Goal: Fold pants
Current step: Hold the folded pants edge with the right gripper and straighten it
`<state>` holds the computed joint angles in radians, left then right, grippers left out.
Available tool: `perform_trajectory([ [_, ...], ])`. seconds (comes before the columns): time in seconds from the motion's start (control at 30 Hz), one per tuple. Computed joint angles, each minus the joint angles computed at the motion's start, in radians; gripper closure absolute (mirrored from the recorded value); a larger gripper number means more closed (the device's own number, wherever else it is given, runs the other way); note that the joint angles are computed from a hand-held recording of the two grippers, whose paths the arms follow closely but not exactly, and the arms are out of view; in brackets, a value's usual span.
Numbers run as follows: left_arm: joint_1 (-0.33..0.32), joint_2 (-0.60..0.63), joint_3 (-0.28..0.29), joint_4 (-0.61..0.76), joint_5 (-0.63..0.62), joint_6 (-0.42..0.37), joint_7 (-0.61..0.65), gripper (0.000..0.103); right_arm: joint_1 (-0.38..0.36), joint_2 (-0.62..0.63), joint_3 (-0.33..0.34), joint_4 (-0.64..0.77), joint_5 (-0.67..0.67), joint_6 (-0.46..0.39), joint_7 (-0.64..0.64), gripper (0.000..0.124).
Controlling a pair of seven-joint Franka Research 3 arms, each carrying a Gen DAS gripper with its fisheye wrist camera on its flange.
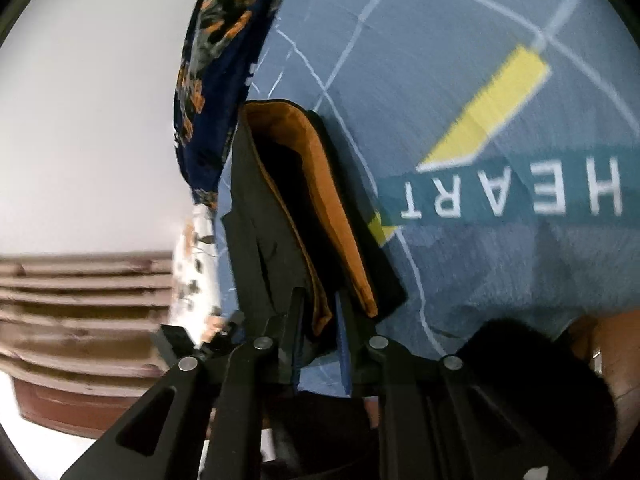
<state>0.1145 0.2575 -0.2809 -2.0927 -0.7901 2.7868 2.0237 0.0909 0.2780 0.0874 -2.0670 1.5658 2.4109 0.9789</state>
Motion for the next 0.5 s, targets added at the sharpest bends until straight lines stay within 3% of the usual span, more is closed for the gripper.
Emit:
perform_trajectory([
  [0.13,0.004,0.004,0.001,0.004,-0.002,-0.011,-0.008,0.030,0.039,-0.020,-0.001,0.009,-0.125,0.102,0.047,0.105],
  [0.37,0.005,0.007,0.004,0.010,0.001,-0.025,-0.014,0.030,0.065,-0.041,0.008,0.004,-0.249,0.188,0.113,0.098],
  [0.47,0.004,0.005,0.006,0.008,0.007,-0.029,-0.016,0.030,0.061,-0.050,0.008,-0.002,-0.255,0.202,0.136,0.081],
  [0.5,0.003,0.004,0.006,0.008,0.008,-0.029,-0.016,0.030,0.062,-0.051,0.006,-0.005,-0.264,0.214,0.154,0.070],
])
